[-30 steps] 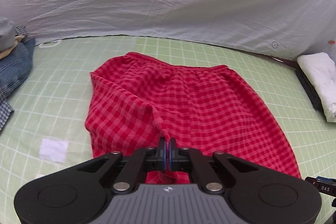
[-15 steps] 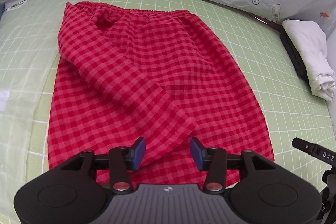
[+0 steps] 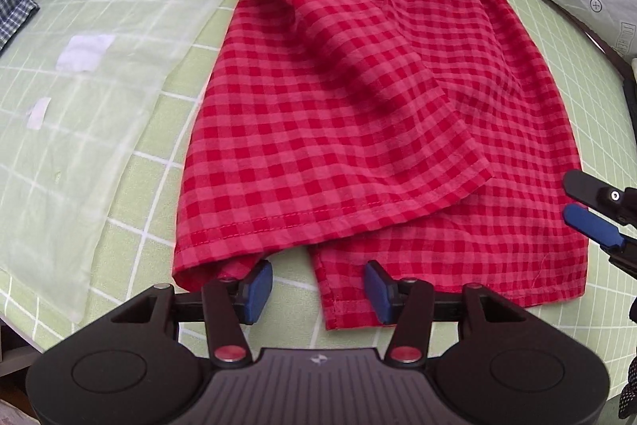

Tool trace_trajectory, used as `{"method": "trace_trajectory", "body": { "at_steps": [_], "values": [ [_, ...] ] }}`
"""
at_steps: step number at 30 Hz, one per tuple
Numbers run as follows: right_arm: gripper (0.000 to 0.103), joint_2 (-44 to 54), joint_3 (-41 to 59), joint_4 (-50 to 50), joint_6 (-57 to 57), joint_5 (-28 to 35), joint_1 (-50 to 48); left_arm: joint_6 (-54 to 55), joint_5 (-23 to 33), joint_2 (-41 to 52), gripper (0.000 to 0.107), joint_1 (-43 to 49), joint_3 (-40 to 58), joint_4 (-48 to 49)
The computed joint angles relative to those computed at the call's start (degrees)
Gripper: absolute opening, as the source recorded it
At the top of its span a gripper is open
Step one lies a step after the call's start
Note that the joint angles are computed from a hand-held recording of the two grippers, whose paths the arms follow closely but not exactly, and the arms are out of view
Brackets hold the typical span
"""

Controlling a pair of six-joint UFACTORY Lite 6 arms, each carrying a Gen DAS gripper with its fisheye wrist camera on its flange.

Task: Fold clothes

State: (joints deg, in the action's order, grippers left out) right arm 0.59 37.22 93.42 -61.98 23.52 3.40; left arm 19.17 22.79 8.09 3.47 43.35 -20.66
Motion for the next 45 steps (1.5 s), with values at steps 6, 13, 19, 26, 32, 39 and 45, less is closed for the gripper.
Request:
{"method": "trace_trajectory", "body": {
  "at_steps": [6, 13, 19, 26, 32, 39, 45],
  "values": [
    [0.039, 12.2, 8.2, 1.2, 0.2, 5.7, 3.5, -5.0, 0.8, 0.0, 0.053, 0.3, 0.8, 4.8],
    [0.04, 17.7, 13.7, 0.6, 1.4, 5.9, 5.0, -6.3, 2.6, 0.2, 0.053, 0.9, 2.0, 5.7],
    [0.042, 19.7, 16.5, -3.4, 4.1, 5.7, 4.7, -12.1, 2.6, 0.0, 0.054, -0.6, 2.2, 10.3],
    [0.025, 20.7, 18.9, -6.1, 4.3, 3.6, 7.3, -20.3, 1.4, -0.4, 0.059, -3.7, 1.7, 16.7],
    [0.003, 18.4, 14.9, 1.9, -2.9, 3.1, 7.1, -24.8, 0.4, -1.6, 0.062, -5.6, 0.4, 20.9],
    [0.002, 8.4, 5.1, 10.3, -9.7, 0.9, 4.0, -28.0, -1.8, -4.1, 0.068, -7.1, -2.5, 26.0],
    [0.002, -1.3, -2.3, 10.4, -10.0, -2.9, 1.0, -26.3, -1.9, -4.7, 0.07, -6.1, -2.8, 25.6]
  ]
}}
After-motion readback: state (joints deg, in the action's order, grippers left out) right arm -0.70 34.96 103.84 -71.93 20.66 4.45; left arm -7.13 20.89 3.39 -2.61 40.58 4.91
